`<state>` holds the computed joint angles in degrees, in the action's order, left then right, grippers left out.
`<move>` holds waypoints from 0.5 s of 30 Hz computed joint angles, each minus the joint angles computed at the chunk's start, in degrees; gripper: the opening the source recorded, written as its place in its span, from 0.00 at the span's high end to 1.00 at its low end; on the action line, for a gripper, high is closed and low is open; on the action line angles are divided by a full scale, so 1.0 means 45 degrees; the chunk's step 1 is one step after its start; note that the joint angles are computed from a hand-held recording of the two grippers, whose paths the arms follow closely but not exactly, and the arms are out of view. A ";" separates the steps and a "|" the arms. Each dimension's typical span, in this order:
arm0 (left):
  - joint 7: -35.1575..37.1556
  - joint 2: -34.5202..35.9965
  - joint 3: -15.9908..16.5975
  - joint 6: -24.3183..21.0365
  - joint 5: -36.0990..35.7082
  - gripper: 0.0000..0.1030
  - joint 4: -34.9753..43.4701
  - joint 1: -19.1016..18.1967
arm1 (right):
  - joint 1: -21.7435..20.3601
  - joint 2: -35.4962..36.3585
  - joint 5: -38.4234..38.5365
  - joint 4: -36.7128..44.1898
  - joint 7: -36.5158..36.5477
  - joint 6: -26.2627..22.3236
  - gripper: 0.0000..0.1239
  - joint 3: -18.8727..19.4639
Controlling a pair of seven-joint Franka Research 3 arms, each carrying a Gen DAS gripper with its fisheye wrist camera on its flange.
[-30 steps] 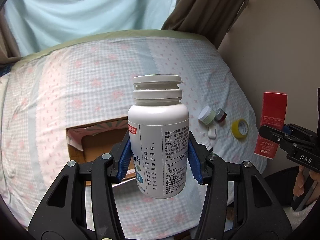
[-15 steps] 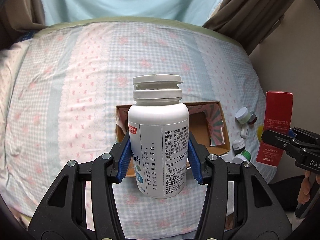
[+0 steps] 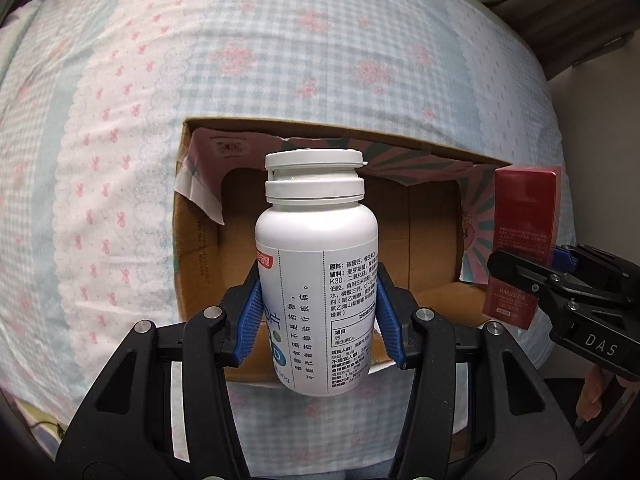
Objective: Organize rigid objects
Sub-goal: 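Carry the white bottle with the left tool while the right tool carries the red box into the cardboard box, then open both tools to release the bottle and red box inside the cardboard box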
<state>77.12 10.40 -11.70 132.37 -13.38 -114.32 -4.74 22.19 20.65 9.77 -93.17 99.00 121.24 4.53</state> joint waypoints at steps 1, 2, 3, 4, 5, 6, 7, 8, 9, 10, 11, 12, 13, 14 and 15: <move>0.0027 0.0285 -0.0020 -0.0109 -0.0011 0.55 0.0130 -0.0017 | 0.0008 0.0225 -0.0086 0.0115 -0.0041 -0.0092 0.69 -0.0022; 0.0043 0.0560 -0.0054 -0.0212 -0.0005 0.55 0.0248 -0.0033 | 0.0011 0.0432 -0.0169 0.0158 -0.0109 -0.0144 0.69 -0.0047; 0.0025 0.0837 -0.0102 -0.0355 0.0052 0.55 0.0402 -0.0072 | 0.0017 0.0625 -0.0236 0.0219 -0.0162 -0.0203 0.69 -0.0069; 0.0029 0.1114 -0.0132 -0.0464 0.0141 0.55 0.0559 -0.0092 | 0.0011 0.0799 -0.0270 0.0250 -0.0248 -0.0245 0.69 -0.0080; -0.0003 0.1369 -0.0171 -0.0573 0.0235 0.55 0.0737 -0.0123 | 0.0005 0.0943 -0.0297 0.0287 -0.0337 -0.0310 0.69 -0.0088; -0.0009 0.1590 -0.0209 -0.0649 0.0294 0.55 0.0886 -0.0131 | 0.0011 0.1035 -0.0344 0.0286 -0.0396 -0.0343 0.69 -0.0108; -0.0023 0.1775 -0.0248 -0.0715 0.0332 0.55 0.1028 -0.0132 | 0.0029 0.1079 -0.0397 0.0262 -0.0416 -0.0371 0.69 -0.0130; -0.0060 0.1915 -0.0292 -0.0781 0.0366 0.55 0.1160 -0.0142 | 0.0044 0.1136 -0.0456 0.0264 -0.0429 -0.0406 0.69 -0.0155; -0.0089 0.2051 -0.0326 -0.0839 0.0416 0.55 0.1295 -0.0154 | 0.0064 0.1201 -0.0524 0.0310 -0.0437 -0.0461 0.69 -0.0177; -0.0103 0.2181 -0.0351 -0.0902 0.0493 0.55 0.1428 -0.0169 | 0.0082 0.1282 -0.0605 0.0385 -0.0465 -0.0530 0.69 -0.0198; -0.0142 0.2329 -0.0359 -0.1002 0.0641 0.55 0.1592 -0.0211 | 0.0108 0.1351 -0.0672 0.0470 -0.0469 -0.0625 0.69 -0.0210; -0.0186 0.2461 -0.0359 -0.1100 0.0810 0.55 0.1741 -0.0256 | 0.0109 0.1425 -0.0679 0.0534 -0.0493 -0.0690 0.69 -0.0210; -0.0234 0.2616 -0.0360 -0.1215 0.0949 0.55 0.1937 -0.0288 | 0.0085 0.1496 -0.0624 0.0595 -0.0534 -0.0750 0.69 -0.0195; -0.0298 0.2715 -0.0363 -0.1257 0.1020 0.55 0.2046 -0.0296 | 0.0058 0.1564 -0.0557 0.0660 -0.0578 -0.0802 0.69 -0.0179; -0.0380 0.2771 -0.0370 -0.1274 0.1069 0.55 0.2111 -0.0301 | 0.0046 0.1610 -0.0511 0.0692 -0.0630 -0.0828 0.68 -0.0167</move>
